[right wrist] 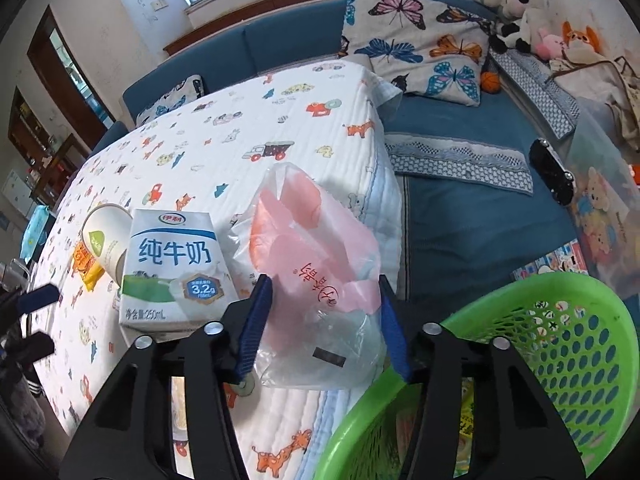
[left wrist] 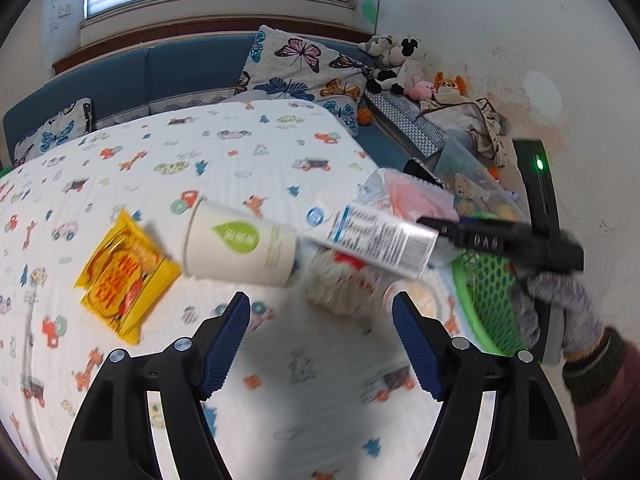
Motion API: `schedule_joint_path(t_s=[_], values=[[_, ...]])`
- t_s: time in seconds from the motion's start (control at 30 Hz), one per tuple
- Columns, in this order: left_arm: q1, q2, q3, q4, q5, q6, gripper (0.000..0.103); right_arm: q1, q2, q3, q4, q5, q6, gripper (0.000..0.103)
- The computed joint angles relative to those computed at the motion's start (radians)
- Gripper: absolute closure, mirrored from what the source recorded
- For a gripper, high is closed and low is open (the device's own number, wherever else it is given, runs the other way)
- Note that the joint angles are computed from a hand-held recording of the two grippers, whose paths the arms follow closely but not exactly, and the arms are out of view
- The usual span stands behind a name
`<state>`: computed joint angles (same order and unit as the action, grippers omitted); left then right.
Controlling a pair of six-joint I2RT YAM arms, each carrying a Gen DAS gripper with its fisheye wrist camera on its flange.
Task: Collect trash
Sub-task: 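Grasp the pink plastic bag with the right tool, then carry the pink bag over the green basket with the right tool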
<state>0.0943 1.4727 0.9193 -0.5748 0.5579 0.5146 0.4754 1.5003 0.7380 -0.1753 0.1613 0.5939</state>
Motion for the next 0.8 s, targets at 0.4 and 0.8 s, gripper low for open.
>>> schedule_joint_path(t_s=[0.4,0.8], values=[[-0.161,0.010,0.009,0.032,-0.064,0.001,0.032,0.047,-0.109,-0.063,-0.034,0.114,0.046,0.062],[-0.145,-0.027,-0.071,0.030,-0.025,0.074,0.032,0.017,-0.170,-0.124,-0.015,0.065,0.066,0.065]])
